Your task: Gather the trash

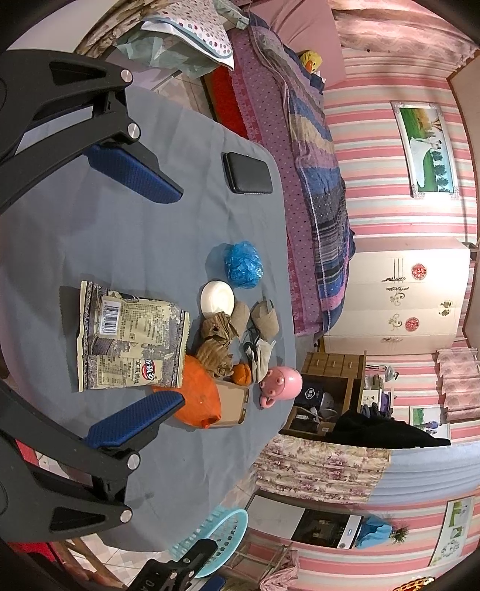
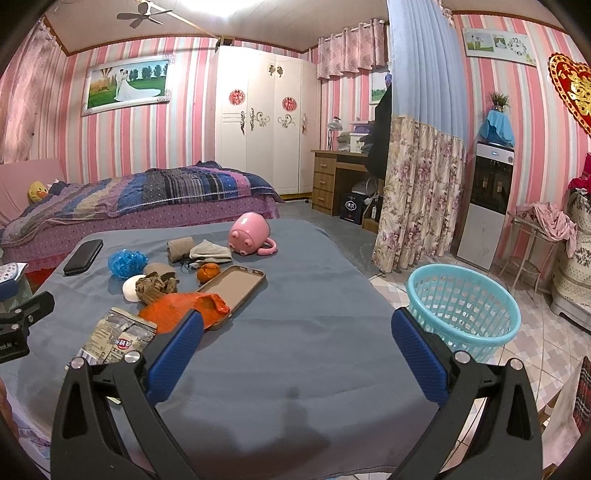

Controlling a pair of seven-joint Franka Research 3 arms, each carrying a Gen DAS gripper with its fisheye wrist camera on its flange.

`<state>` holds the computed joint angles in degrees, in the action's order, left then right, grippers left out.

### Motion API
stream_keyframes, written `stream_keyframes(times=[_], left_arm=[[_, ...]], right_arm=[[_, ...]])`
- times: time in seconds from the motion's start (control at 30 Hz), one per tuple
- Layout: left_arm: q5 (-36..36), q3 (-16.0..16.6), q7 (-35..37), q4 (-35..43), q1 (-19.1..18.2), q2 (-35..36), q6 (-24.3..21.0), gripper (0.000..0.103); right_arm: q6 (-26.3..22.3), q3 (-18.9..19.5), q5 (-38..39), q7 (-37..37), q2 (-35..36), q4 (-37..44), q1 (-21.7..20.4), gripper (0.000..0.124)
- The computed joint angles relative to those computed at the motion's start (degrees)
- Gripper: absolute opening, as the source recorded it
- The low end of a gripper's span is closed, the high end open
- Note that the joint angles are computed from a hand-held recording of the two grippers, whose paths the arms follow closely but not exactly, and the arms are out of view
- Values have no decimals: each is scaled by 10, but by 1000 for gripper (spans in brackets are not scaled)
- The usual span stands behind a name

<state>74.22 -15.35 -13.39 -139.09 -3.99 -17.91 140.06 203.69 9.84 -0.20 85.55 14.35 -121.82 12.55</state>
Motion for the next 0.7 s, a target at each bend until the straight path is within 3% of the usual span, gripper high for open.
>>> stream_keyframes(times=[0.17,0.4,0.47,0.57,0.63,0.7], left_arm=[[19,-1,-29,-5,4,-2,-6,98],[31,17,-16,-3,10,26,45,98],[37,19,-14,2,10,40,54,98],[27,24,0,14,8,70,61,96],[5,32,24,24,7,92,63,88],[-16,42,48,30,8,110,82,77]], right_arm=[[14,13,-36,17,13,6,-19,99],[7,57,-156,96,41,40,-82,99],[-3,47,-150,85,47,48,-71,99],[5,3,-79,30,50,51,-18,99],[-4,-22,-24,-9,52,57,15,99],[-46,-7,-21,-18,56,73,-1,99]])
